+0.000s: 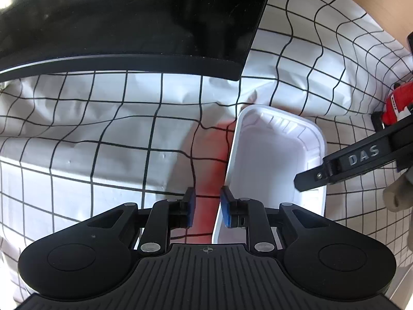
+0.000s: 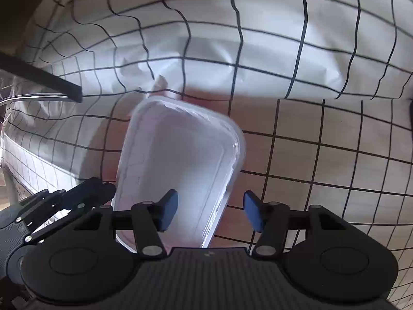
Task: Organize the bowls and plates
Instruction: 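Lift the tray with the left tool and carry it over the bowl stack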
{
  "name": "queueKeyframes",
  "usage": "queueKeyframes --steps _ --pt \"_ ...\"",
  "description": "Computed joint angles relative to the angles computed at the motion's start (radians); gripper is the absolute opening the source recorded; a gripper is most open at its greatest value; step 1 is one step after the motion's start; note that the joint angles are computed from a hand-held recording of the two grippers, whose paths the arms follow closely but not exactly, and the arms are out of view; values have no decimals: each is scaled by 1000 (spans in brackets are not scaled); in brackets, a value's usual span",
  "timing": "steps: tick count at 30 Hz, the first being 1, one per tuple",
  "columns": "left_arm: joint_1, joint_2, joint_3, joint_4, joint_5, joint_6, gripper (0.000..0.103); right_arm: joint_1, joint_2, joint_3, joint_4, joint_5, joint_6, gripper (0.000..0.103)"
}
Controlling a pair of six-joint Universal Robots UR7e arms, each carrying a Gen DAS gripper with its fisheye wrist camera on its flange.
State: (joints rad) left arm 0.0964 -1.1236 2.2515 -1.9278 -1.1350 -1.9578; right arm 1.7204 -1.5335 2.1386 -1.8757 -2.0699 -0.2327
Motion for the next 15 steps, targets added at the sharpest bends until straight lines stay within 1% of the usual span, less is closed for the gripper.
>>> queueKeyframes --steps 3,5,7,9,11,15 --pt "3 5 3 -24 8 -4 24 -19 6 -6 6 20 -22 52" --pt "13 22 2 -53 7 12 24 -27 13 -8 10 28 -31 45" --pt "32 43 -1 -84 2 31 24 -34 27 -12 16 25 -29 32" --pt "47 65 -8 -103 1 43 23 -37 39 -16 24 16 -25 27" --pt "57 86 -24 -103 4 57 23 -43 42 -19 41 17 -24 27" --pt "60 95 -49 -68 15 69 23 -51 26 -15 47 14 -52 25"
